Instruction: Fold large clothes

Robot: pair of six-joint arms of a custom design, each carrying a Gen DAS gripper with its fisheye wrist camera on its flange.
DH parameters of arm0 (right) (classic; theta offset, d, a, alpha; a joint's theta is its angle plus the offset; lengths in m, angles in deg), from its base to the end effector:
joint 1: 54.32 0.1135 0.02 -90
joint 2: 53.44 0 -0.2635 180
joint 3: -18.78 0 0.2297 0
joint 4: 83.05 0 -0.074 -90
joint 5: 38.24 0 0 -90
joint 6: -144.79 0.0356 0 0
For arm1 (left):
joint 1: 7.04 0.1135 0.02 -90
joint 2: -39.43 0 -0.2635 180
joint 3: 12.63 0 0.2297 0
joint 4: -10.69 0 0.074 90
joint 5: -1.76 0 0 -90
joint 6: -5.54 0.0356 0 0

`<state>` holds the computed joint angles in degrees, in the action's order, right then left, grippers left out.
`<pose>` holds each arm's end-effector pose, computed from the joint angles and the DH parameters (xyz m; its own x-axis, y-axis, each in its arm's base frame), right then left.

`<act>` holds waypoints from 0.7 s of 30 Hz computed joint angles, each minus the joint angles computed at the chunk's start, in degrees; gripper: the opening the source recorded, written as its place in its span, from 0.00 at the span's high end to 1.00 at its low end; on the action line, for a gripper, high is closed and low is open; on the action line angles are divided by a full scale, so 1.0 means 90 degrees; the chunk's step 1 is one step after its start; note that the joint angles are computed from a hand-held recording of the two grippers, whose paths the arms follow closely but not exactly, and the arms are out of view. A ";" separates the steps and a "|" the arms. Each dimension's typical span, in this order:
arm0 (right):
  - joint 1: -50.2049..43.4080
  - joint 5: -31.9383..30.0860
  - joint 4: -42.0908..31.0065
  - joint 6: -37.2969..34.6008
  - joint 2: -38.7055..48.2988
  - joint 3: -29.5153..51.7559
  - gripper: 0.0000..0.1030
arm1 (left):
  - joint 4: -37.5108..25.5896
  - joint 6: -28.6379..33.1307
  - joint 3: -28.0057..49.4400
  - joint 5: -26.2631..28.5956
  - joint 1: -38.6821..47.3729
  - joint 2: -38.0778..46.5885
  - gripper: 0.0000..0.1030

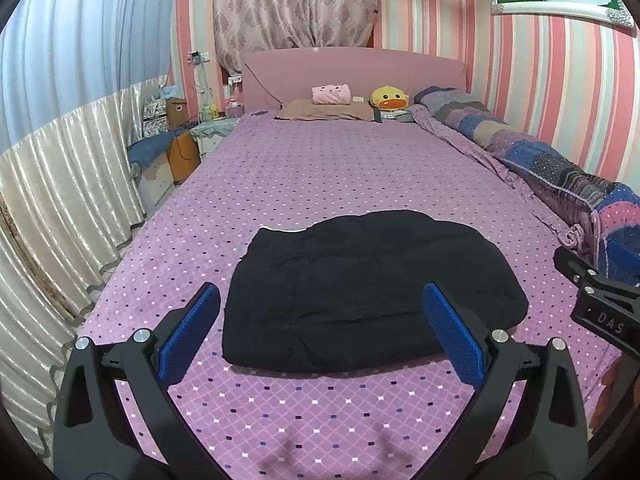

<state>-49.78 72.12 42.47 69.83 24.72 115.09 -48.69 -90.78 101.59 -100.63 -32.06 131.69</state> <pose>0.2708 0.0091 0.3793 -0.5171 0.2030 -0.8315 0.3514 0.9362 0.0100 0.3021 -0.1326 0.3966 -0.5758 0.1501 -0.8037 0.1965 0.9796 0.0422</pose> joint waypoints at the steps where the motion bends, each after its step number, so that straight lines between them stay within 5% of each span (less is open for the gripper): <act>1: -0.0016 -0.0015 -0.0006 -0.0008 0.0003 0.0015 0.02 | 0.0030 -0.0012 -0.0032 -0.0054 -0.0009 -0.0022 0.03; 21: 0.0004 0.0073 -0.0045 0.0009 0.0052 0.0106 0.02 | -0.0005 0.0040 -0.0019 -0.0155 0.0087 -0.0038 0.03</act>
<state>-49.74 72.78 42.07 69.91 25.18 116.05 -48.74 -90.43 101.42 -102.03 -31.28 131.35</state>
